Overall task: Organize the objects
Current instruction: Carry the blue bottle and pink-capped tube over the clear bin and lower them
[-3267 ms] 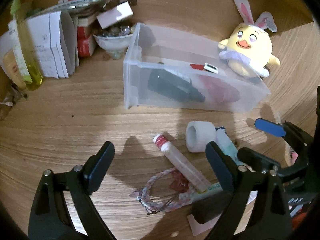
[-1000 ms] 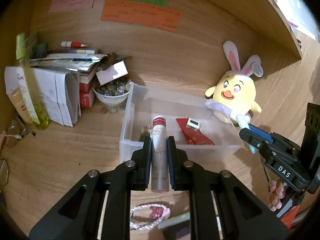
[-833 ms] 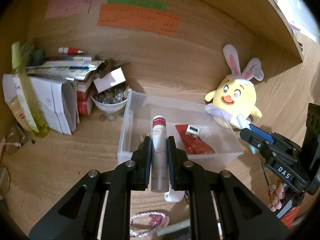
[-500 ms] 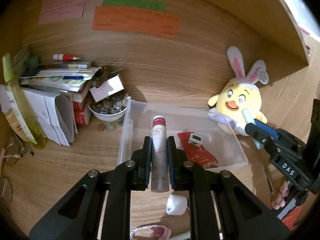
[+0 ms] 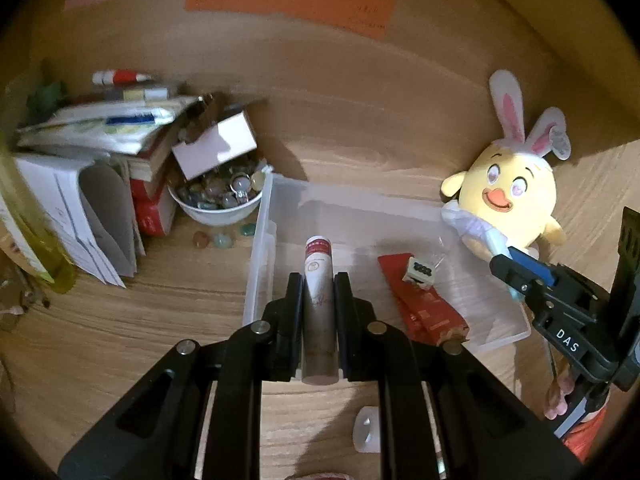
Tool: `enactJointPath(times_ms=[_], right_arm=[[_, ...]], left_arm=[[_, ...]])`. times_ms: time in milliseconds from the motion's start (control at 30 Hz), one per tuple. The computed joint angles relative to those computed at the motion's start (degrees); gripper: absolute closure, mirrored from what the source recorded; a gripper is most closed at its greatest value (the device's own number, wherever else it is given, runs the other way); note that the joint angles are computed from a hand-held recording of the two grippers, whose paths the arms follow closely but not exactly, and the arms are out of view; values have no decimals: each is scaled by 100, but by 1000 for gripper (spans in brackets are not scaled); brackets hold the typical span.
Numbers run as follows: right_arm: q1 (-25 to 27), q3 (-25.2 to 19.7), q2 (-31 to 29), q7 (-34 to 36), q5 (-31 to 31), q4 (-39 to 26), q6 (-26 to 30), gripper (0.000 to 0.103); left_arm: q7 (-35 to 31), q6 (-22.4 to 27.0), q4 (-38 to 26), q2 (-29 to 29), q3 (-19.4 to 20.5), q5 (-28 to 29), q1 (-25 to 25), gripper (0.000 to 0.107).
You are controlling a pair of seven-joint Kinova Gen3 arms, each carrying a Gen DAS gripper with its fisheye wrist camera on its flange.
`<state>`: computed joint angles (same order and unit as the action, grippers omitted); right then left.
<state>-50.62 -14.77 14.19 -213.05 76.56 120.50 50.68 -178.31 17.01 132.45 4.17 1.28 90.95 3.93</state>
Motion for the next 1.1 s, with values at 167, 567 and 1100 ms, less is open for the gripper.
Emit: enactJointPath(times_ms=[167,567,1100], right_arm=[[127,75,133,222,-168,-73,-220,80],[166,349,411,926,-697,-340,-554,80],[16,568,516,1349,-1095,-522,-592,79]], left_arm=[[146,-45,-149,302,21,-191,45,93],[23,-180,-237,512,25,-140,139,93],[-342,-309,96,-109,97,211,209,62]])
